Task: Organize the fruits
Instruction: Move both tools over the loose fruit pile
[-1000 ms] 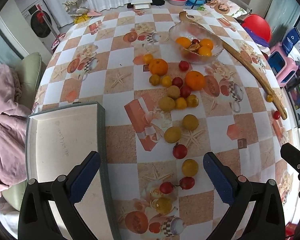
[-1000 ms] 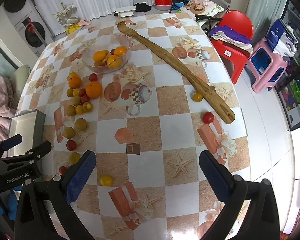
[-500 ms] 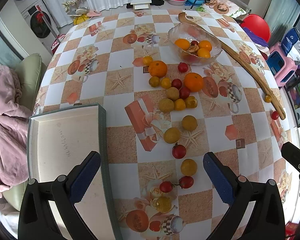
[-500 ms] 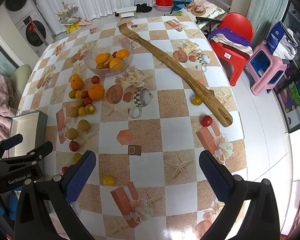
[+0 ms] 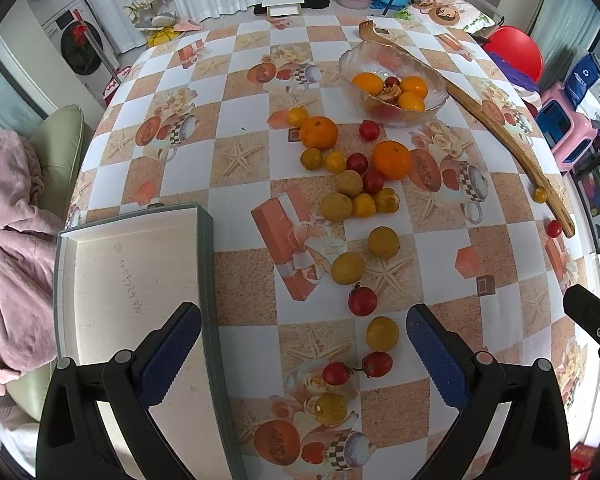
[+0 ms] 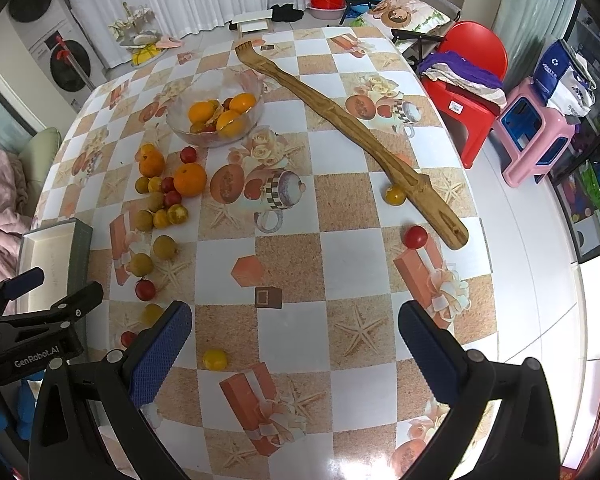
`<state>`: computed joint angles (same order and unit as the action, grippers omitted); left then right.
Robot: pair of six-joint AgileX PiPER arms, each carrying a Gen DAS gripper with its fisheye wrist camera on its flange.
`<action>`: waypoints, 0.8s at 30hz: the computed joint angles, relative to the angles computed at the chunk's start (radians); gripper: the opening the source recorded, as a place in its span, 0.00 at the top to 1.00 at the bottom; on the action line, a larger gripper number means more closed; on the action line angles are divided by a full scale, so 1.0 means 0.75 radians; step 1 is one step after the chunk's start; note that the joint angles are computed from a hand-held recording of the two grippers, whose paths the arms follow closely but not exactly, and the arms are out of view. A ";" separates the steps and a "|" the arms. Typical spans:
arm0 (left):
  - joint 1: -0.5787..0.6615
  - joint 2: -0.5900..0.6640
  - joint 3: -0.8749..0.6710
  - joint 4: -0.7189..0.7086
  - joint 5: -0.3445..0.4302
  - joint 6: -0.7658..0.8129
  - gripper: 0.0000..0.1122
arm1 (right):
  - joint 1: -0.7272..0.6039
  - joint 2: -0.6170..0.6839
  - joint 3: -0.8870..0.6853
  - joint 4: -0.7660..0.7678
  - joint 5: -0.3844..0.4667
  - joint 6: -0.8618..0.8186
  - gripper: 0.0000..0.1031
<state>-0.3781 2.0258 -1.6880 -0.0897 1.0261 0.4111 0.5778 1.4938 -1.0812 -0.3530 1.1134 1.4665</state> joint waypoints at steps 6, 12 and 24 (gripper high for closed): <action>0.001 -0.002 0.005 -0.001 -0.003 -0.001 0.08 | -0.005 -0.003 0.008 0.002 -0.006 -0.004 0.00; -0.001 0.003 0.026 0.012 -0.024 -0.007 0.08 | -0.002 0.001 0.029 0.006 -0.029 0.012 0.00; -0.010 0.035 0.025 0.039 -0.031 -0.030 0.08 | 0.014 0.022 0.072 0.029 -0.094 0.041 0.00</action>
<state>-0.3859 2.0518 -1.6692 -0.0603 1.0032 0.3888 0.5884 1.5106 -1.0269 -0.3315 1.0431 1.4972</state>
